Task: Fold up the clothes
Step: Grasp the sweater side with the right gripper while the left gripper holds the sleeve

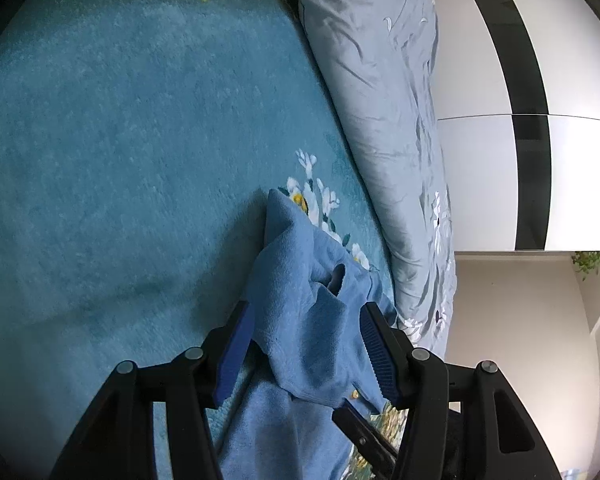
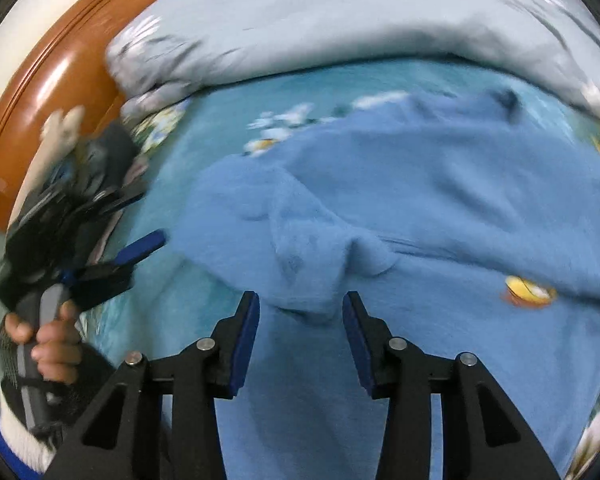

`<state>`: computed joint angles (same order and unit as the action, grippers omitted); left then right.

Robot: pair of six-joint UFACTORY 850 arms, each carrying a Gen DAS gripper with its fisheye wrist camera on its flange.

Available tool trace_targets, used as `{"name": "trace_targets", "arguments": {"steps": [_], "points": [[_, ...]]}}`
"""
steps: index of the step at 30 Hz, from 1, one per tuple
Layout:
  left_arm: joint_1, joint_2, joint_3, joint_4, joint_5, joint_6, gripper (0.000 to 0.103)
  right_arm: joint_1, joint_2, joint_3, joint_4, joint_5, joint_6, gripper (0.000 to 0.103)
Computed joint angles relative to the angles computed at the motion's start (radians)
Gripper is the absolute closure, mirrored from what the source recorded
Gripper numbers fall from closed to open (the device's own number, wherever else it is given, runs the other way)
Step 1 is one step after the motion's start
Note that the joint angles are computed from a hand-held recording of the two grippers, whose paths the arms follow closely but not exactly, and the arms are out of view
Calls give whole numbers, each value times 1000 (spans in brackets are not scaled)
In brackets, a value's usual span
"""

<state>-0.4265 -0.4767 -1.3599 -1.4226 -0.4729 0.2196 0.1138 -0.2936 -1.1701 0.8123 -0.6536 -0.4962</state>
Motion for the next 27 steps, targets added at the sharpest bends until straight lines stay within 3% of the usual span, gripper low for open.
{"name": "trace_targets", "arguments": {"steps": [5,15,16,18,23,27], "points": [[0,11,15,-9,-1,1,43,-61,5,58,179,-14,-30,59],[-1,11,14,22,-4,-29,43,-78,-24,64,360,-54,-30,59],[-1,9,11,27,-6,-34,43,-78,-21,68,379,-48,-36,64],[-3,4,4,45,-9,-45,43,-80,-18,63,376,-42,-20,97],[-4,-1,-7,79,-16,-64,43,-90,-1,16,288,-23,24,97],[-4,-2,-8,84,-27,-64,42,-112,54,-50,120,49,21,97]]}}
